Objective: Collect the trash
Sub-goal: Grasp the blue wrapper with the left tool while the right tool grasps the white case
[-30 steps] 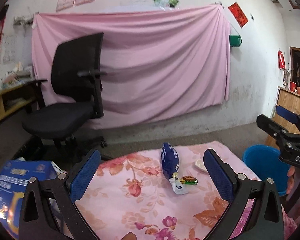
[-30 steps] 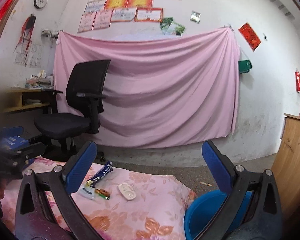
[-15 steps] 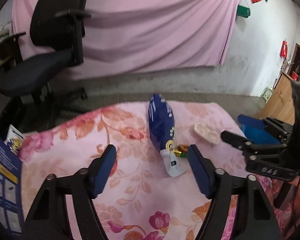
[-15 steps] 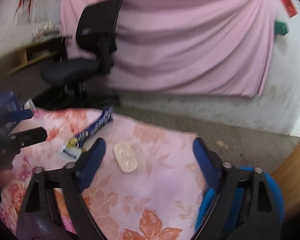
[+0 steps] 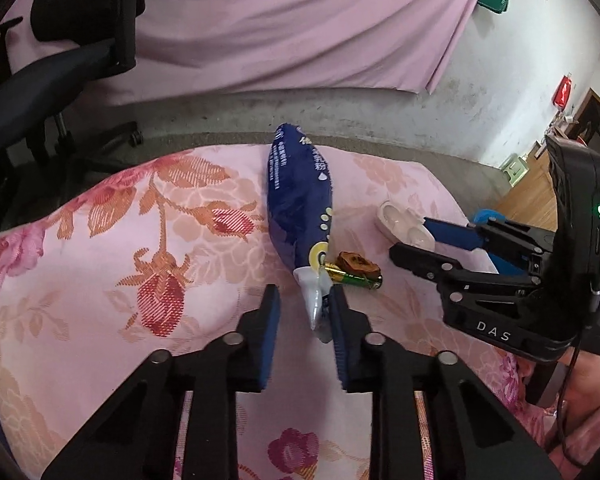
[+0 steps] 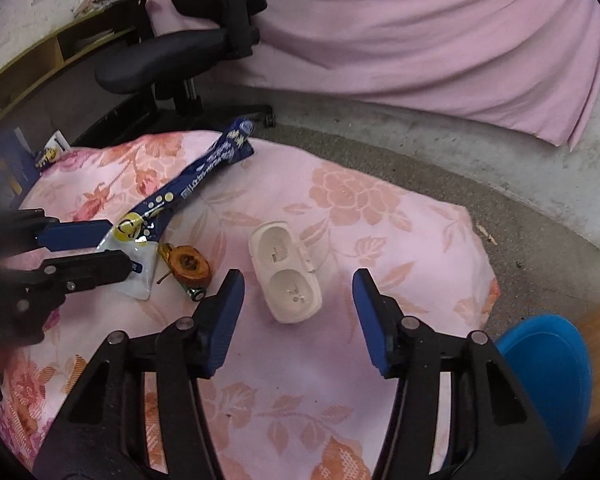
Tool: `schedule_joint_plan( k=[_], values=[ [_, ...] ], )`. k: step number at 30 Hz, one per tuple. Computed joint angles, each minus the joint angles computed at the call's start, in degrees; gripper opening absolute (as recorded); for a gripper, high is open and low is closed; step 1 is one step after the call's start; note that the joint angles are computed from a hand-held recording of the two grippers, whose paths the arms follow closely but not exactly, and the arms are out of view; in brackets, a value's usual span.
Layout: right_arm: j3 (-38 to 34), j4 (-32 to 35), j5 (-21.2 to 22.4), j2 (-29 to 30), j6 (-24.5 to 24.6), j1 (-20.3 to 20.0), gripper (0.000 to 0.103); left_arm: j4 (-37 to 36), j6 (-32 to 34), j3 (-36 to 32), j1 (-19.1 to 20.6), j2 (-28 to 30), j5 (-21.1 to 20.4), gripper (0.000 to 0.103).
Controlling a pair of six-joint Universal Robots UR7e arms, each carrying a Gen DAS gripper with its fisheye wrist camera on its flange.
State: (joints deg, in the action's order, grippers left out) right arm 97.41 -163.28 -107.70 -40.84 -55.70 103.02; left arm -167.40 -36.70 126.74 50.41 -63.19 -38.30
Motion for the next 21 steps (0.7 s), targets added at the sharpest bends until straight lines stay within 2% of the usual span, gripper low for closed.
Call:
schedule_joint_plan(
  k=[1,3,5,9,16,21],
  values=[
    [-0.13,0.46,-0.35,0.14,-0.08,0.06,0.077,-0.16,-0.16,0.11,0.11,-0.09,-0.26,0.01],
    [-0.36,0.73,-0.72,0.43,-0.37,0.13,0.064,-0.25,-0.36,0.36,0.02,-0.39,-0.27,0.008],
    [-0.26,1.04,-0.35,0.23,-0.65,0.06,0.058,-0.71,-0.34,0.63,-0.29,-0.41,0.09,0.006],
    [0.49,1.29,0.59,-0.72,-1.18,-0.22,0.058,-1.88,-0.74,1.81,-2.0,-0.3,1.92,0.004],
    [5.29,-2.68,4.0,-4.69,-2.35,-1.11,0.057,-5.53,-2.28,3.87,-5.56,0.6,6.06,0.004],
    [9.71,-7.63,9.16,-8.16,-3.32,-2.13,0.057,-11.42,-1.82,6.14,-10.42,2.8,11.97,0.004]
  ],
)
